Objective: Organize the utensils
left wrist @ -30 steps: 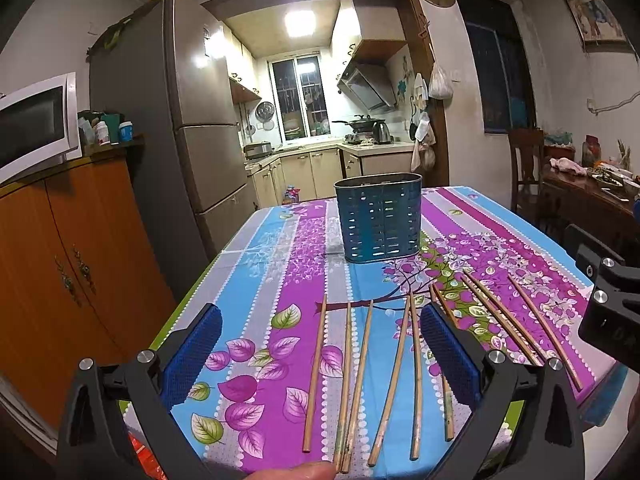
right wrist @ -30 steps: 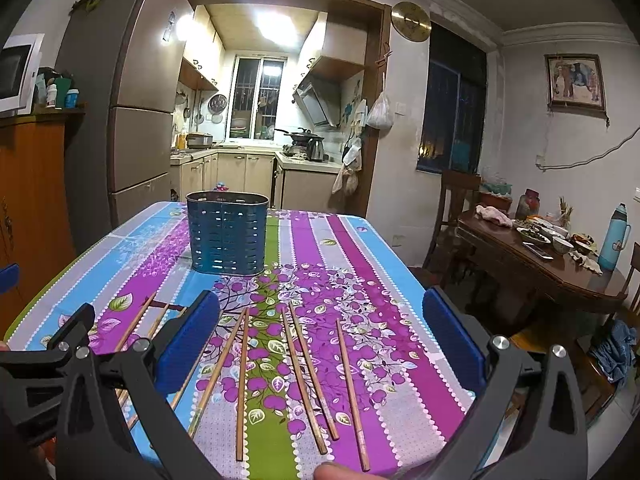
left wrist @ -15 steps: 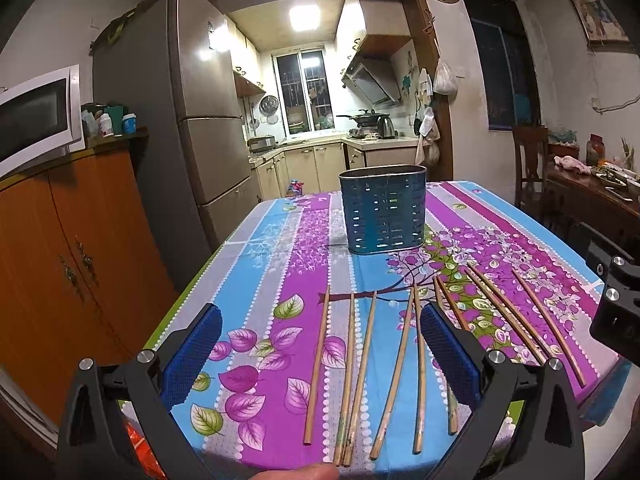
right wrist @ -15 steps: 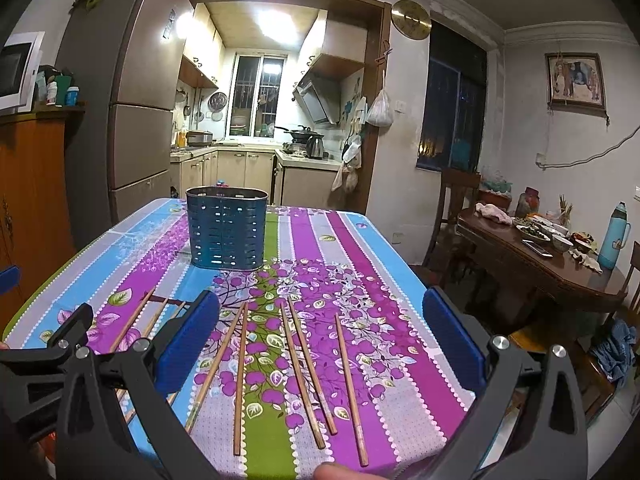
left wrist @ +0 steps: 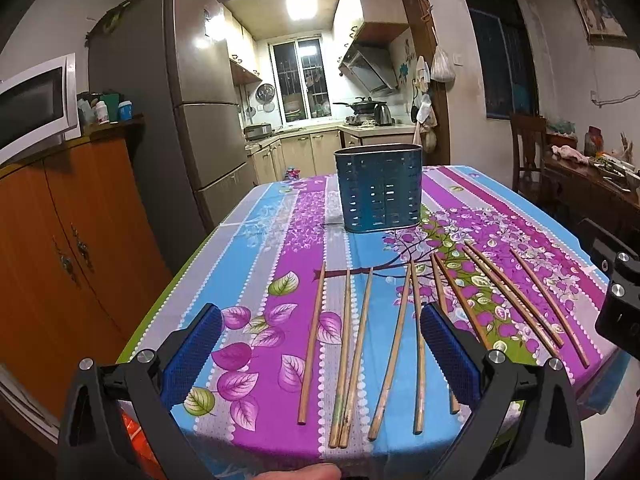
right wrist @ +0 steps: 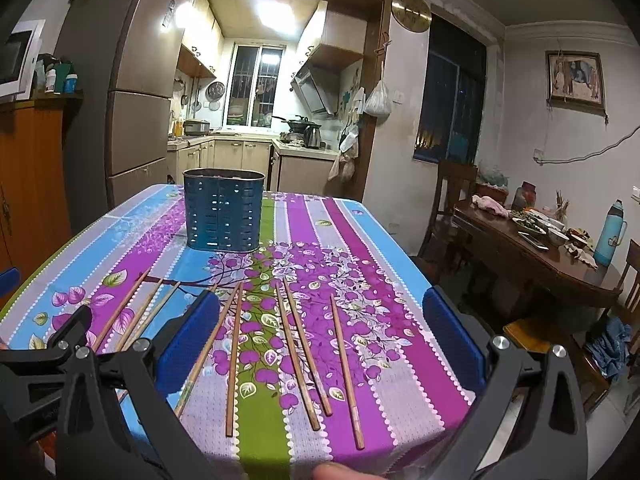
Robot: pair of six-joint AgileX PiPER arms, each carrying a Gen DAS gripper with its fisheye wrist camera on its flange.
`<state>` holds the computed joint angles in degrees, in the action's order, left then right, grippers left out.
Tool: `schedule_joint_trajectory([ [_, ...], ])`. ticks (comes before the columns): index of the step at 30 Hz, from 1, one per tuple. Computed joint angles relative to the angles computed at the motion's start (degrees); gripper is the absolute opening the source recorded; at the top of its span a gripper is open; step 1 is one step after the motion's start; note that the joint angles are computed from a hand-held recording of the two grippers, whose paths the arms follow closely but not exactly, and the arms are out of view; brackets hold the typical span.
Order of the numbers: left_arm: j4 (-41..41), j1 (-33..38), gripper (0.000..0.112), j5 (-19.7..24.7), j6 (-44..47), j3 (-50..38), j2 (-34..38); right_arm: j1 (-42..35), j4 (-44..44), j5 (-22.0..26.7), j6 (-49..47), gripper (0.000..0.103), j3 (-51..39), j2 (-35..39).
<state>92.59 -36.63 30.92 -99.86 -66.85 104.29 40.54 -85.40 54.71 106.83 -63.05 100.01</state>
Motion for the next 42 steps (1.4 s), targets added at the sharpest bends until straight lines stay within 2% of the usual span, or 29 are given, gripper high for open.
schedule_joint_trajectory([
  [42,-1.5,0.1,0.099,1.2,2.9,-1.4,1.5,-0.4,0.9,-0.7,-1.8,0.098,-1.3,1.2],
])
